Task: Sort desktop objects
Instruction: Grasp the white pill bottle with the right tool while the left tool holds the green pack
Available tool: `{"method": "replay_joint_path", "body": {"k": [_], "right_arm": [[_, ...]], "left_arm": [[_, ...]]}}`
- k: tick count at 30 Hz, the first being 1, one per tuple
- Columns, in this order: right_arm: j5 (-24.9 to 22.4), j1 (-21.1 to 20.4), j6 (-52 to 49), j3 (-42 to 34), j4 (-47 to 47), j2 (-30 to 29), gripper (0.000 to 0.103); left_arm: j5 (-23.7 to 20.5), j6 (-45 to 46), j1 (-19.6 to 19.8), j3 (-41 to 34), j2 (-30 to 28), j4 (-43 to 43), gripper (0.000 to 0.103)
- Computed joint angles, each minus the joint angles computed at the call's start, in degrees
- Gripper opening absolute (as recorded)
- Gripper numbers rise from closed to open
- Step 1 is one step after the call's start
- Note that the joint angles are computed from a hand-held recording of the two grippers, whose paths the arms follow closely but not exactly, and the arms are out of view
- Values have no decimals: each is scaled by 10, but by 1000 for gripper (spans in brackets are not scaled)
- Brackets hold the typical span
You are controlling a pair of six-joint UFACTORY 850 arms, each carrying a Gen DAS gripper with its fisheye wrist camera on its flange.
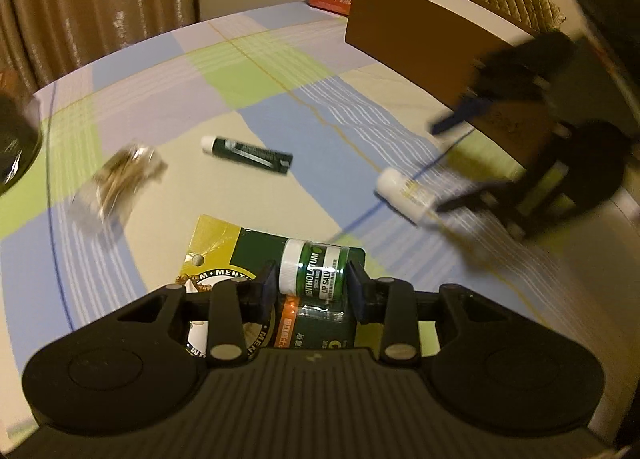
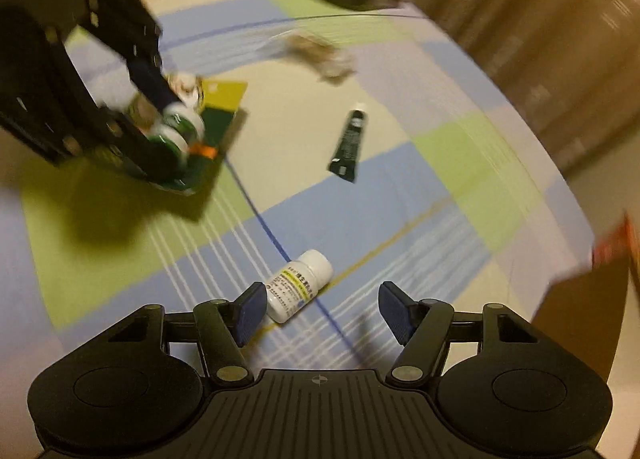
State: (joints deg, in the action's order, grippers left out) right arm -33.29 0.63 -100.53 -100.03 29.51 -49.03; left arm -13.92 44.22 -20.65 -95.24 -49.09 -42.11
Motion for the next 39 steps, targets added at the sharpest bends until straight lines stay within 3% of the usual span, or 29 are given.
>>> {"method": "replay_joint_path", "body": {"k": [9, 11, 18, 25, 29, 39], "right_arm": [[-117, 22, -67, -131, -141, -80, 66], [-142, 25, -64, -161, -162, -98, 54], [-203, 23, -22, -212, -172, -122, 49], [-165, -9, 10, -91, -44, -35, 49], [-111, -32, 9, 18, 22, 35, 49], [-21, -91, -27, 214, 159, 161, 49]], "left_arm": [[49, 70, -11, 91, 56, -135, 31], [58, 86, -13, 104, 64, -163, 31], [81, 72, -19, 131, 82, -180, 32], [85, 48, -28, 133, 86, -155, 32], [79, 17, -36, 123, 82, -112, 31], [64, 106, -76, 122, 89, -196, 32]]}}
